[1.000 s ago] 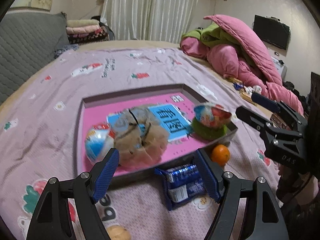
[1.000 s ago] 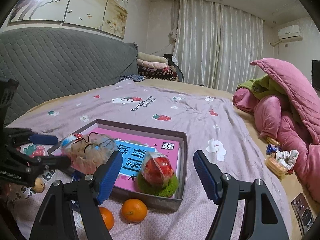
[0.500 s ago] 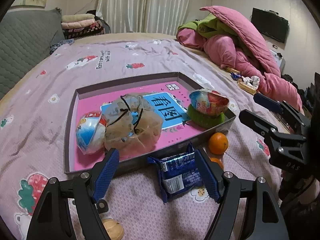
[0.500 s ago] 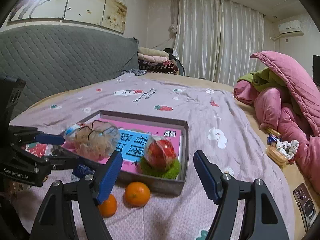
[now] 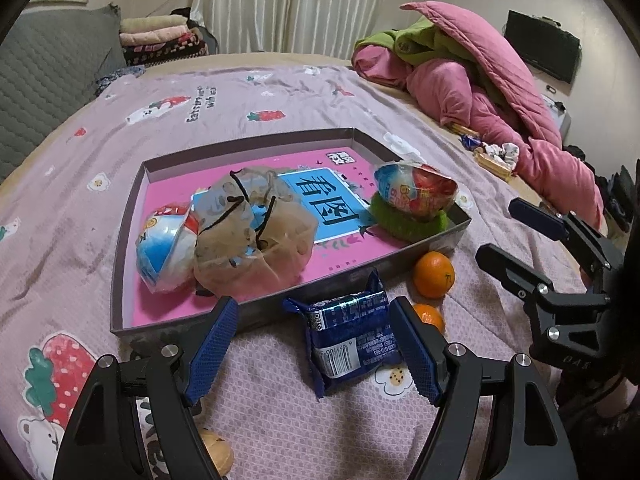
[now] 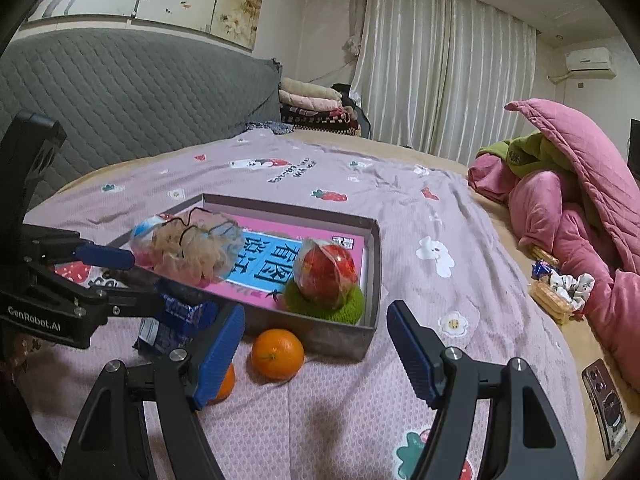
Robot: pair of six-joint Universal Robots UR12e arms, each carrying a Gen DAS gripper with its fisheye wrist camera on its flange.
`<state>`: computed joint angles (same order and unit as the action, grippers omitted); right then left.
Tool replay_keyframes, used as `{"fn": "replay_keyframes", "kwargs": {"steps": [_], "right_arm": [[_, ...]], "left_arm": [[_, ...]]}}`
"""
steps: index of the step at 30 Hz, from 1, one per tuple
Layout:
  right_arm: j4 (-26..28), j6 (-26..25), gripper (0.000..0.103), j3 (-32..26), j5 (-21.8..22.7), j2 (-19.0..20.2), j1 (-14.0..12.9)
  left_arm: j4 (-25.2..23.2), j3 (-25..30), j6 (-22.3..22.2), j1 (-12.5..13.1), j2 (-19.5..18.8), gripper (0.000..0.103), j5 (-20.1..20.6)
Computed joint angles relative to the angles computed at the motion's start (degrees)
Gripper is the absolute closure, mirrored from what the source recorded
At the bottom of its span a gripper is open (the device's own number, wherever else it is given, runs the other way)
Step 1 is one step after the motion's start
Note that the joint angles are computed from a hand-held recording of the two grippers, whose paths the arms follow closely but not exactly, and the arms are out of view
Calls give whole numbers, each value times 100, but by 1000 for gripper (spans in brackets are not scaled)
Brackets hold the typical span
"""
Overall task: Organize objects
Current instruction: 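Move both tools back toward the blue snack packet and the oranges, then grasp the blue snack packet with the left tool while the right tool grasps an orange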
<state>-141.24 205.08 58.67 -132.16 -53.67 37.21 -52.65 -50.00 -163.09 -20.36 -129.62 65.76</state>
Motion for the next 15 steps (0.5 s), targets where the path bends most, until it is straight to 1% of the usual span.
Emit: {"fn": "replay_keyframes", "kwargs": {"steps": [8,15], "right_arm": [[225,151,30,58,127,-44,-31],[391,233,30,34,238,-42,-55]], "left_arm": [[-250,84,22,-29,-45,24,-18],[-405,185,-53,-52,-106,24,-29]]}}
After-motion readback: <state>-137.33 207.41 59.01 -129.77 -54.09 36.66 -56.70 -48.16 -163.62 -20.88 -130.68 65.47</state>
